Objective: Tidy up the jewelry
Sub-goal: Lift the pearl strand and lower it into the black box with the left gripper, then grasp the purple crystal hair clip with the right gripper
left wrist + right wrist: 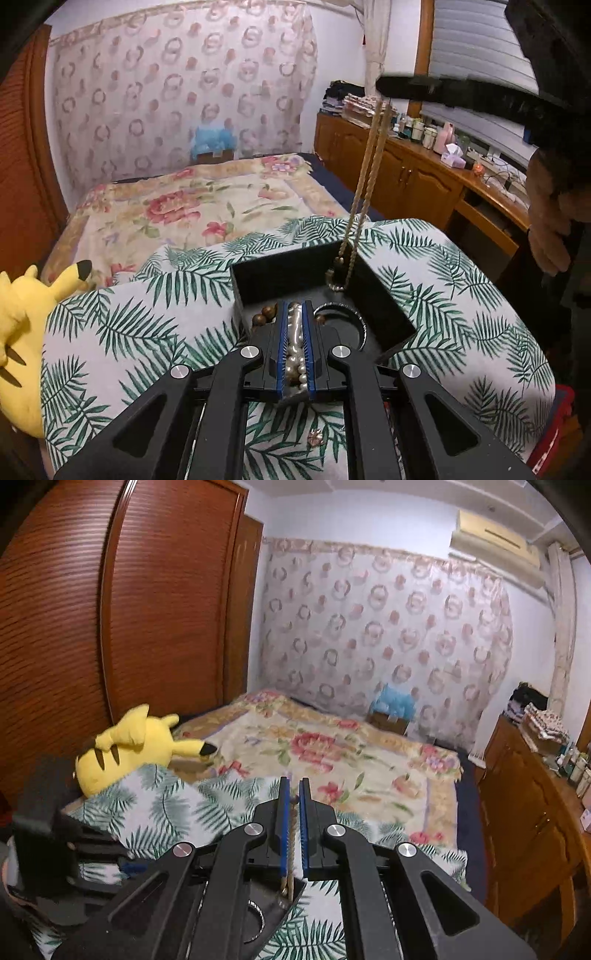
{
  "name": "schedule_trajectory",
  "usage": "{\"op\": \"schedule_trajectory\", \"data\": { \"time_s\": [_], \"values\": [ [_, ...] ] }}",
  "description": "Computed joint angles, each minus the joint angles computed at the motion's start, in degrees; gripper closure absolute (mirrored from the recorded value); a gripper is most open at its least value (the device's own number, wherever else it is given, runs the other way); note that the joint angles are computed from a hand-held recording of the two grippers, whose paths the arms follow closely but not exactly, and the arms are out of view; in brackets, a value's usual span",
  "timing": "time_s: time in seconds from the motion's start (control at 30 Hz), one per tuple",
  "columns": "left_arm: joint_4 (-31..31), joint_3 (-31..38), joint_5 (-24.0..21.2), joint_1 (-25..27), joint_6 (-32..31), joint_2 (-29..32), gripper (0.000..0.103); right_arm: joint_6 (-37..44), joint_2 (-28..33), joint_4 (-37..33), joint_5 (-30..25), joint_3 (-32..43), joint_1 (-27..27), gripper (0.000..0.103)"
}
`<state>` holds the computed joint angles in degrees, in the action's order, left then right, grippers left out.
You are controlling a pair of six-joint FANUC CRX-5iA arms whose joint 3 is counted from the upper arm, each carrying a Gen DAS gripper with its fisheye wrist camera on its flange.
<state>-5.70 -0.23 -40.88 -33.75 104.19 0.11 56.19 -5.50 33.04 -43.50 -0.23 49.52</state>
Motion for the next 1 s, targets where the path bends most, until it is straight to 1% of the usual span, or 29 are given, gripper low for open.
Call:
{"op": "schedule_trajectory", "data": {
  "time_s": [0.03, 0.13, 0.17, 0.23, 0.33, 0.4, 0.5, 0.53, 0.57, 0.63, 0.77, 0.83, 0.9, 0.97, 1.0],
  "values": [
    [0.38, -0.56, 0.17, 0.17, 0.04, -0.3, 0.096, 0.5, 0.23, -0.78, -0.21, -0.25, 0.06, 0.097],
    [-1.61, -0.99, -0.39, -0.3, 1.94, -1.01, 0.094, 0.74, 0.53, -1.77, -0.73, -1.72, 0.44, 0.097],
    [-1.74, -1.52, -0.32, -0.31, 2.3, -1.45, 0.092, 0.79, 0.78, -2.12, -0.97, -2.21, 0.6, 0.097],
    [-2.61, -2.51, -0.23, -0.57, 3.47, -2.4, 0.079, 0.38, 0.94, -2.2, -1.05, -3.42, 0.88, 0.097],
    [-4.6, -3.13, -1.1, -1.41, 5.39, -3.36, 0.077, -0.07, 1.85, -3.16, -1.25, -4.52, 0.78, 0.097],
    [-4.78, -3.91, -1.3, -1.56, 6.14, -4.11, 0.075, 0.41, 2.37, -5.05, -1.27, -4.64, 0.49, 0.096],
    [-6.26, -4.71, -1.93, -2.28, 7.89, -5.16, 0.069, -0.47, 2.33, -5.88, -0.99, -5.19, 0.18, 0.096],
    [-6.58, -5.01, -2.14, -2.47, 8.29, -5.53, 0.068, -0.48, 2.1, -6.57, -0.81, -5.31, 0.01, 0.095],
    [-6.8, -5.31, -2.28, -2.66, 8.62, -5.85, 0.068, -0.71, 1.62, -6.97, -0.5, -5.73, -0.04, 0.094],
    [-7.67, -6.06, -2.47, -3.35, 9.67, -6.68, 0.06, -2.37, 0.4, -5.87, -0.31, -7.17, 0.29, 0.08],
    [-9.83, -6.72, -3.17, -4.91, 11.88, -7.67, 0.057, -7.14, -4.0, -3.17, 0.62, -11.81, 1.8, 0.079],
    [-11.25, -7.16, -3.43, -5.93, 13.46, -8.46, 0.053, -8.92, -6.38, -2.68, 0.3, -13.92, 2.73, 0.079],
    [-12.16, -7.66, -3.58, -6.77, 14.7, -9.13, 0.052, -10.9, -8.9, -1.57, -0.68, -16.42, 4.33, 0.079],
    [-13.21, -8.02, -3.97, -7.83, 16.05, -9.73, 0.05, -13.07, -11.51, -0.24, -2.3, -19.28, 6.5, 0.079],
    [-14.14, -8.28, -4.19, -8.61, 17.18, -10.16, 0.045, -13.84, -12.49, 0.11, -2.93, -20.27, 7.26, 0.079]
  ]
}}
